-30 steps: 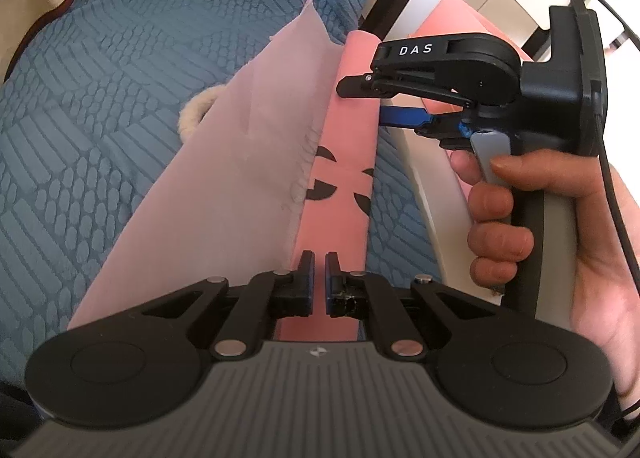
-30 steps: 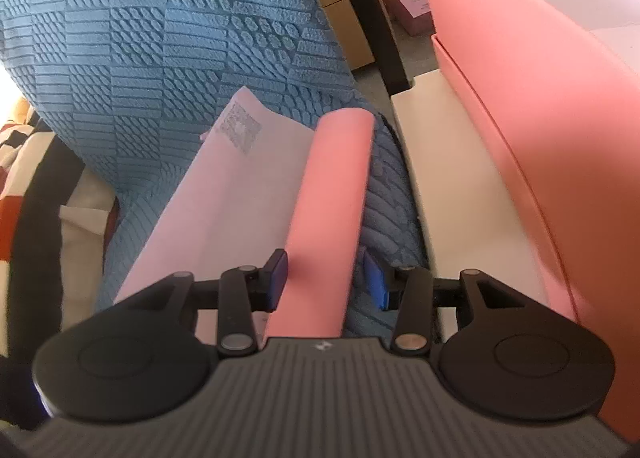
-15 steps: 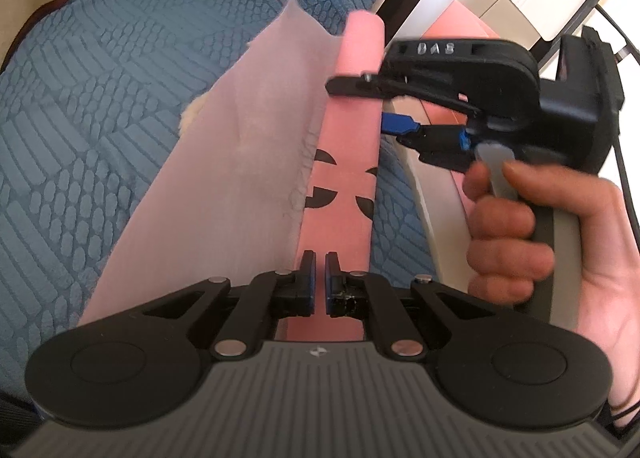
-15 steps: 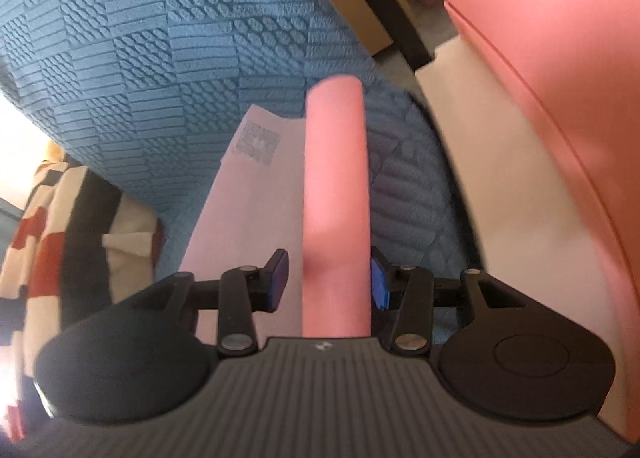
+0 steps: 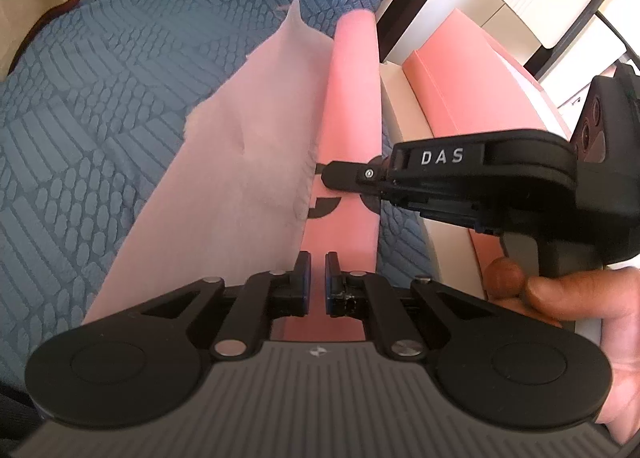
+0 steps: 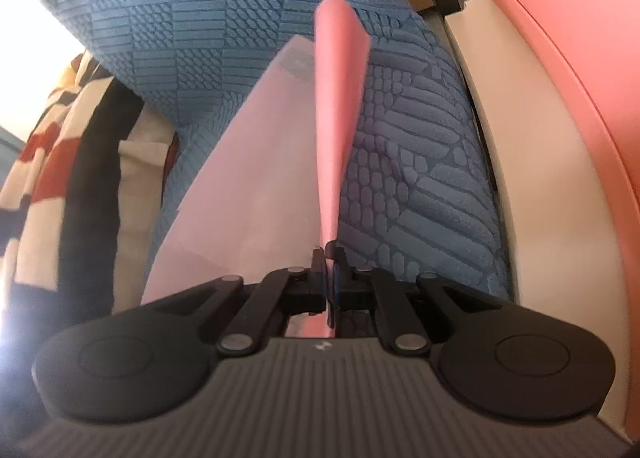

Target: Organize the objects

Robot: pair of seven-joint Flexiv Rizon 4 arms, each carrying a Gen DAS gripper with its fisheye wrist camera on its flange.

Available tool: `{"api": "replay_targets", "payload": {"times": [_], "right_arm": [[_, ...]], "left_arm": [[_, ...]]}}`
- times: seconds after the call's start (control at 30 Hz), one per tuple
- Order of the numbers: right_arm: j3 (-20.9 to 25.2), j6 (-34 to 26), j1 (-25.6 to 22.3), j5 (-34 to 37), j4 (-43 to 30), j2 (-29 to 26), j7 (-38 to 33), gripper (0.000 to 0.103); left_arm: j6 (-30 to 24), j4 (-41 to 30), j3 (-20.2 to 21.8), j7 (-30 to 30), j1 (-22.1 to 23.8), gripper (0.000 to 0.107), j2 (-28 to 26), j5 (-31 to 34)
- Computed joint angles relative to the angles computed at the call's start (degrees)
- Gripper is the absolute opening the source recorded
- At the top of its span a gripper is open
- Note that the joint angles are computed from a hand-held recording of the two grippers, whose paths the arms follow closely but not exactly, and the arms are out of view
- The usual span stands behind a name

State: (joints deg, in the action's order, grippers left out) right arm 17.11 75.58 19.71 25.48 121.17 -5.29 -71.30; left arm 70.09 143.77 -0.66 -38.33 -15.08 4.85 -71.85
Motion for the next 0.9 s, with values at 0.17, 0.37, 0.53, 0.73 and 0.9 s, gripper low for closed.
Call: {"api": "replay_targets", "payload": {"times": [0.17,0.37,0.53,0.73,0.9], "right_arm": [[-0.3,0.1,0.3,-1.5,0.9,0.7,1.0,0.006],[-0.4,0.2,0.5,-1.6,1.4,1.1,1.8,0.006],[-0.4,-0.4,0.5,-0.9,1.3,1.4,1.1,0.006],[-1.0,-0.4,1.0,-3.9,2.2,1.9,2.9,0.006],[-2.1,-0.1,1.4,-12.1,4.5,2.8,8.3,0.006]], "left_arm": [[0.7,0.2,-0.4,1.8,-1.0,0.007,0.7,-2.3],[0.1,1.4,0.0,1.8,-1.5,0.019,3.8,-0.9],[0.8,2.0,-0.1,1.7,-2.8,0.035,4.7,0.6],[3.0,2.4,-0.1,1.5,-3.7,0.039,4.6,4.4],[2.4,2.4,0.8,-1.9,-3.2,0.039,4.4,9.3]]}}
